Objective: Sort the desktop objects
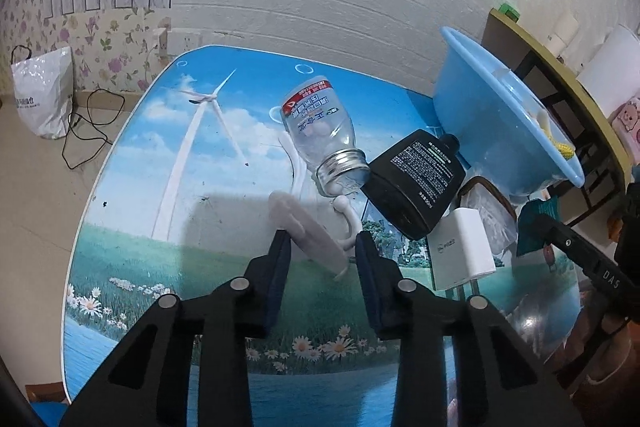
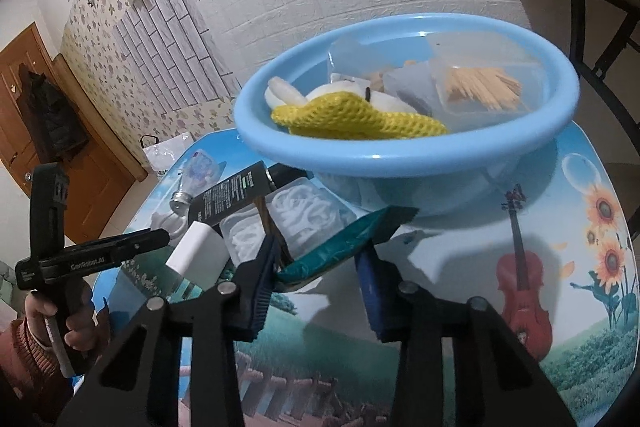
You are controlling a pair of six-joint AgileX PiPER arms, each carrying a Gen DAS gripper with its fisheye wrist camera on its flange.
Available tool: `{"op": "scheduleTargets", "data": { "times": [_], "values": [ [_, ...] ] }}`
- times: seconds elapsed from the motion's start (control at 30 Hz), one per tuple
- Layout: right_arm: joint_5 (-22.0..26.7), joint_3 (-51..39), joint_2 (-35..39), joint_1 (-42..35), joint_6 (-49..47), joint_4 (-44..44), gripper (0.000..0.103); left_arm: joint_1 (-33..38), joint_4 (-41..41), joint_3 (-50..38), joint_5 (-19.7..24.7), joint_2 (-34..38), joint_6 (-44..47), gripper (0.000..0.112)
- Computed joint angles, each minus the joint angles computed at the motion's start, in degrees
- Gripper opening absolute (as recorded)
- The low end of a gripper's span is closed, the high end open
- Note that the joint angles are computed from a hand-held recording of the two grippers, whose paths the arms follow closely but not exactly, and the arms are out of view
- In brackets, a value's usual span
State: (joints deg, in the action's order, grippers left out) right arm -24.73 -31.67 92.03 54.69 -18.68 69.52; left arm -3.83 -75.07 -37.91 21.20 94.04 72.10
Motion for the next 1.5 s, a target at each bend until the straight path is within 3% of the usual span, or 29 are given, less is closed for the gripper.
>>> {"op": "scheduleTargets", "data": {
  "times": [0.03,0.07,0.6,1.0,1.1,1.17,1.33,1.5],
  "values": [
    [-0.1,0.1,-0.2,0.2,-0.1,0.4,0.037,0.3,-0.7,0.3,0.7,-0.2,1.1,0.016],
    [-0.3,0.4,-0.5,0.5,-0.2,0.7,0.036,0.3,-0.5,0.5,0.9,-0.3,1.1,0.011],
    [-3.6,3.1,-5.2,6.1,-5.7,10.3,0.036,2.0,1.2,7.0,2.9,-7.3,4.0,0.01],
    [-6.0,9.3,-8.6,11.3,-0.5,11.2,0.036,1.4,8.8,12.7,0.5,-13.1,-0.7,0.01],
    [-6.1,10.0,-8.8,11.6,-0.2,11.9,0.036,0.4,10.3,12.5,-1.6,-13.2,-3.4,0.018],
    [-5.6,10.2,-8.6,11.4,0.3,11.8,0.039,-0.7,10.4,12.4,-3.5,-13.0,-4.7,0.038],
    [-4.2,9.7,-7.4,10.3,0.2,12.2,0.044,-4.2,10.7,12.4,-8.5,-13.1,-7.3,0.062],
    [-3.2,8.9,-6.2,9.7,0.1,12.2,0.051,-7.2,9.7,11.3,-11.8,-12.1,-8.5,0.07]
  ]
}}
